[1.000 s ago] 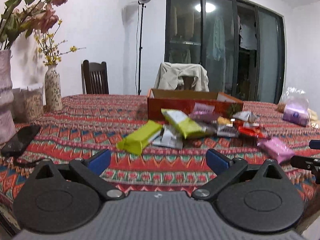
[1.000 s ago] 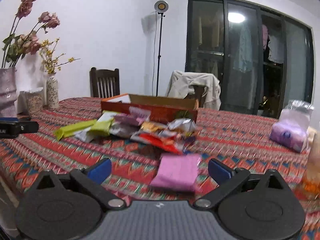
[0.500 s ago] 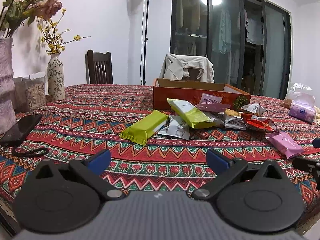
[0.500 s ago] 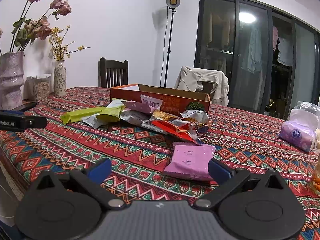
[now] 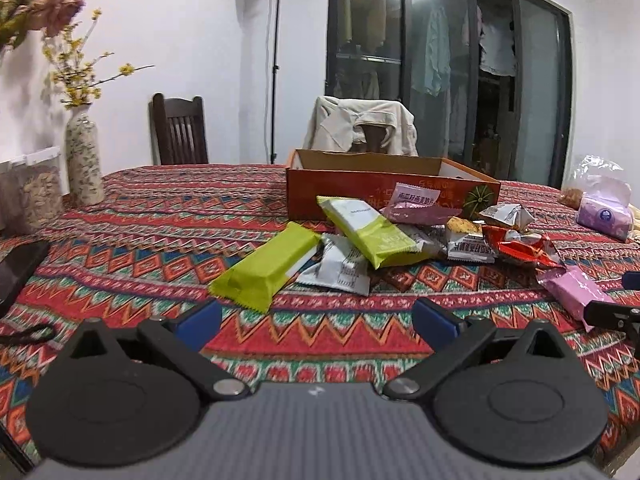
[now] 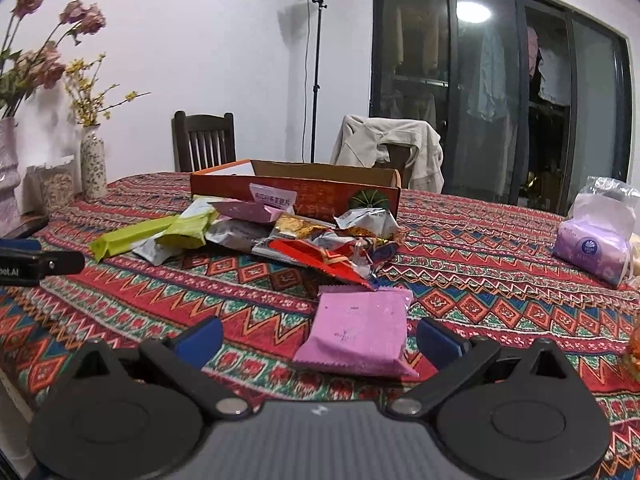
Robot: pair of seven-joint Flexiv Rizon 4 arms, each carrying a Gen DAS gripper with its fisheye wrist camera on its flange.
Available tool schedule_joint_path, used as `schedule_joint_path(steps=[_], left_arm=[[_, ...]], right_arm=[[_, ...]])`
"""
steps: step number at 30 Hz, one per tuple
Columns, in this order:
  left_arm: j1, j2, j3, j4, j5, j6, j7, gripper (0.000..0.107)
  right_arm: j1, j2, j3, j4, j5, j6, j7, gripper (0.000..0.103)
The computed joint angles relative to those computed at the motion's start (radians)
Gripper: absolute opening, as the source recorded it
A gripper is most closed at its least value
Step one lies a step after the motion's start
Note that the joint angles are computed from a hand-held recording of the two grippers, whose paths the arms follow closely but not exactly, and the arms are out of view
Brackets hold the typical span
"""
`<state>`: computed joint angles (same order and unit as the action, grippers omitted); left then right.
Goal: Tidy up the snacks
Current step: 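Grasp the pink packet with the right tool while the left tool grasps a white packet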
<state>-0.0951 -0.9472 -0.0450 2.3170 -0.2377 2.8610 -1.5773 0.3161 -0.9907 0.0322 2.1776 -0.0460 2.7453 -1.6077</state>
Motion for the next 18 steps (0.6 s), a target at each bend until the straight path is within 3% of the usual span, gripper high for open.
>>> schedule_joint_path(steps=[5, 8, 10, 13, 18], left_arm=[[0.011, 0.009, 0.004, -0.071, 0.014, -0.077, 0.049, 0.102], [0.024, 0.021, 0.002, -0.117, 0.020, -0.162, 0.084, 0.088], [0.040, 0.029, -0.005, -0.145, 0.040, -0.234, 0.101, 0.073], [0.107, 0.048, -0.041, -0.187, 0.130, -0.379, 0.088, 0.062], [0.098, 0.053, -0.029, -0.251, 0.117, -0.515, 0.095, 0.062]], right_arm=[[-0.002, 0.010, -0.004, -0.050, -0.011, -0.059, 0.019, 0.101], [0.003, 0.013, -0.009, -0.084, -0.009, -0.101, 0.026, 0.100], [0.009, 0.015, -0.015, -0.102, -0.003, -0.132, 0.027, 0.099], [0.005, 0.018, -0.020, -0.117, -0.013, -0.186, 0.034, 0.090], [-0.002, 0.023, -0.027, -0.131, -0.005, -0.254, 0.046, 0.084]])
